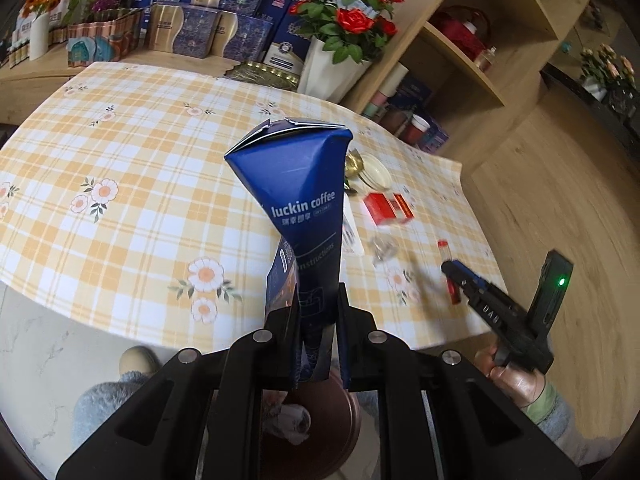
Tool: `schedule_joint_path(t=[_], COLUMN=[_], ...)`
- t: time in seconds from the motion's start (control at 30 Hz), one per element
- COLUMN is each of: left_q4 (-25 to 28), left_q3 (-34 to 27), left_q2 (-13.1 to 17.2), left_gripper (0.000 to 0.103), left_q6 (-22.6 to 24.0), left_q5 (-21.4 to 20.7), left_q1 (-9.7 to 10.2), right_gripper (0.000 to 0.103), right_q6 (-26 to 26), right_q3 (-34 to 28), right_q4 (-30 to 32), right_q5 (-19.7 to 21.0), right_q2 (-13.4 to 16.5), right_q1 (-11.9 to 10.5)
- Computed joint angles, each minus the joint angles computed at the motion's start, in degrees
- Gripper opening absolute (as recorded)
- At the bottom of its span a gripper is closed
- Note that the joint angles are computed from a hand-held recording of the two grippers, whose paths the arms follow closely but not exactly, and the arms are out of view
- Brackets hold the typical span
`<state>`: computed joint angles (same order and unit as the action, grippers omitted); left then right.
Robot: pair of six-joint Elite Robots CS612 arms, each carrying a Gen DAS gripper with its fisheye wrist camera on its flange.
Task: Collect trash
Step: 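Carry the blue box over the bin and open the left tool while the right tool carries the tube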
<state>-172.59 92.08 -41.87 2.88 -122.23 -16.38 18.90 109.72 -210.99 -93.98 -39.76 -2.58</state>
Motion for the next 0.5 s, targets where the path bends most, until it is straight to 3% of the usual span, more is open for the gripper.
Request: schedule_joint_path(t=[0.33,0.5], left_q4=[3.5,6.8], left_q3=[7.1,10.2], left_q2=[-4.7,-5.9], left_gripper=[0.014,0.014], left_q6=[6.9,10.3], left_q5=[-3.9,-2.1], left_q1=[1.05,0.52], right_gripper=[0.026,0.026], right_q6=[0.6,0.7], right_q3=[4.4,5.9], right_q4=[-6.1,-7.8], right_q5=[0.9,0.3], right_q2=[-2.4,-2.8], right_q1=[3.2,4.2])
